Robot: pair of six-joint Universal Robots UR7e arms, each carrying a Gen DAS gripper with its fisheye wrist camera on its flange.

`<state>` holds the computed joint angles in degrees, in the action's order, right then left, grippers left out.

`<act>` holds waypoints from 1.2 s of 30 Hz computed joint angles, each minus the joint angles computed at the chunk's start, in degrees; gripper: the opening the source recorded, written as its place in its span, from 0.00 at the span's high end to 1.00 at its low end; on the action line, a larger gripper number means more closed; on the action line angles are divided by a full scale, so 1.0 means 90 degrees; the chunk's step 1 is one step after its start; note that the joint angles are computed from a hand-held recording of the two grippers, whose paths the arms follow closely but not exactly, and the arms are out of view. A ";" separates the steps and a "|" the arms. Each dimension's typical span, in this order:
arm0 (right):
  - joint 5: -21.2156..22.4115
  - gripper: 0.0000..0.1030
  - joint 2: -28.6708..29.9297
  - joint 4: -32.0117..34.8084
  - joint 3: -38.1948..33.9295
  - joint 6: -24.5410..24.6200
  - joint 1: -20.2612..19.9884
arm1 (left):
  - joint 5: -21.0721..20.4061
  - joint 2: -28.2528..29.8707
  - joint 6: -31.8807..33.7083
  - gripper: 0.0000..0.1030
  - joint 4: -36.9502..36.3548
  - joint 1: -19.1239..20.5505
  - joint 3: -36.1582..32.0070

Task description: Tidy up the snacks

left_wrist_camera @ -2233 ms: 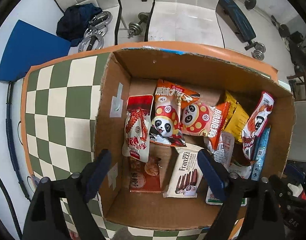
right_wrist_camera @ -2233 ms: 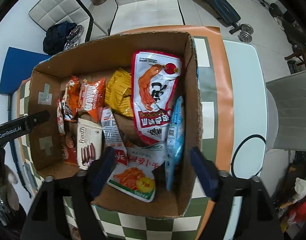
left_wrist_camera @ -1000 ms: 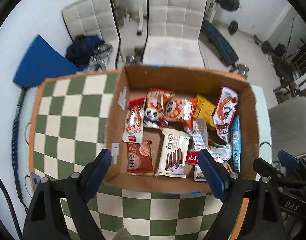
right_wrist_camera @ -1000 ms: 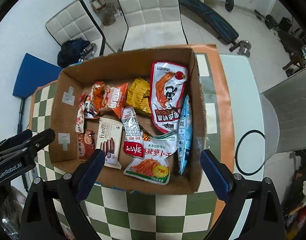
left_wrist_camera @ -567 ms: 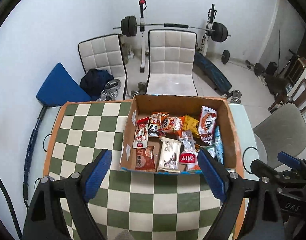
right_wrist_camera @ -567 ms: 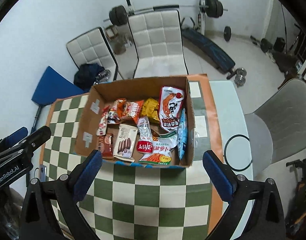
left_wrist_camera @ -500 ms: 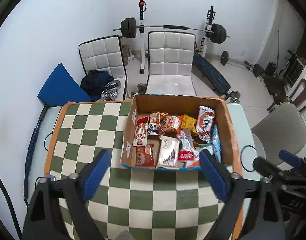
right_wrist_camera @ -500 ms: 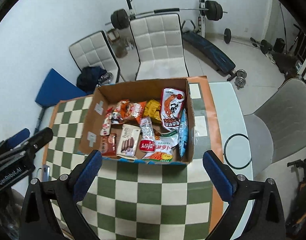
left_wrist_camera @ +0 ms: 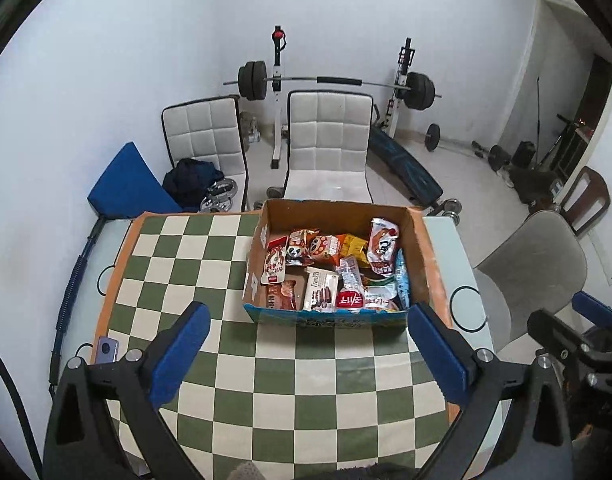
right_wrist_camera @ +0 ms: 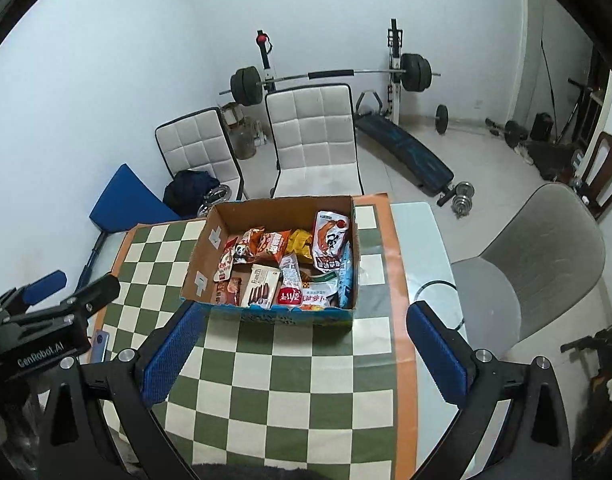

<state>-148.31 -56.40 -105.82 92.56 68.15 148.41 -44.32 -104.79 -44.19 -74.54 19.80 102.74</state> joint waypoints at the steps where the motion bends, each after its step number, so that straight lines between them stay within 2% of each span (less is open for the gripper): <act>1: -0.0003 0.00 0.0005 0.0107 -0.0043 0.0067 0.0068 | 0.0018 -0.0044 -0.0043 0.01 0.0060 -0.0066 -0.0001; 8: -0.0063 0.00 0.0134 0.0930 -0.0507 0.0295 0.0473 | 0.0127 -0.0218 -0.0400 0.01 0.0571 -0.0556 -0.0083; 17: -0.0391 0.00 0.0153 0.1360 -0.0540 0.0703 0.0406 | 0.0439 -0.0242 -0.0396 0.00 0.0175 -0.0399 0.0188; 28: -0.0714 0.00 0.0058 0.1009 -0.0103 0.0754 -0.0049 | 0.0650 -0.0139 -0.0007 0.00 -0.0490 0.0077 0.0631; 36: -0.0900 0.00 0.0089 0.0602 0.0122 0.0468 -0.0304 | 0.0930 -0.0105 0.0221 0.00 -0.1165 0.0296 0.0955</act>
